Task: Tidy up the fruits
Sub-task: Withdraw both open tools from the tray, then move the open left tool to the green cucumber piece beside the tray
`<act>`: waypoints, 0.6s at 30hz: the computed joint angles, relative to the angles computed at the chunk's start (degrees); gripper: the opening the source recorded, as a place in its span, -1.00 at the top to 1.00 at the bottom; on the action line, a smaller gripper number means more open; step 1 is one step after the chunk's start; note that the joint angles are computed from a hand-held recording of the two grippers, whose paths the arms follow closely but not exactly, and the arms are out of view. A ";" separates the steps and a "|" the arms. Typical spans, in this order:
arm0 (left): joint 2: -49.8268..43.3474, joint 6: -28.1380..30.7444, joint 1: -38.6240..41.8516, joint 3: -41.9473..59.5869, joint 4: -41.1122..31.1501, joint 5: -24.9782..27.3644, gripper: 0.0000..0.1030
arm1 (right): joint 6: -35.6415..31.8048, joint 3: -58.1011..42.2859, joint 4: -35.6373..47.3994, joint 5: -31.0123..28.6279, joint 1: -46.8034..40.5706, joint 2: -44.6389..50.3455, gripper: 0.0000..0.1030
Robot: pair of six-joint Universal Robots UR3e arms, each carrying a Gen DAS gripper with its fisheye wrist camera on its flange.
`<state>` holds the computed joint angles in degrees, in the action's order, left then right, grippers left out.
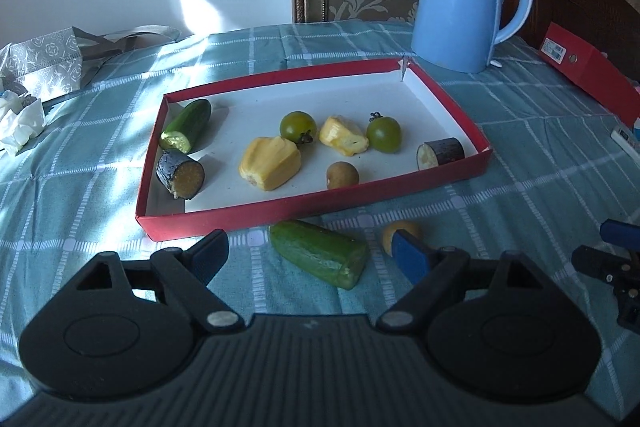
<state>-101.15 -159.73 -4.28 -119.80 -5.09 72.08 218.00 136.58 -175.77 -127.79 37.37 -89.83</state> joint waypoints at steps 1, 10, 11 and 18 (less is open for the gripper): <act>-0.38 1.19 -0.43 -0.49 1.20 0.22 -0.70 | 0.10 0.66 -0.09 0.16 -0.14 -0.60 0.09; -1.70 -2.93 -0.04 1.84 -3.17 0.34 -0.71 | 0.70 3.82 -0.20 0.91 -0.87 -3.36 0.09; -1.76 -4.51 -0.13 2.03 -3.15 1.04 -0.71 | 0.32 3.85 -0.07 0.87 -0.83 -3.67 0.09; -4.56 -14.87 -6.25 4.43 0.89 11.82 -0.81 | -9.20 5.14 -4.42 3.42 -4.38 -6.78 0.09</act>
<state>-105.71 -174.60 -10.53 -115.38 -4.21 83.91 208.80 141.73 -180.19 -124.37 32.99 -96.60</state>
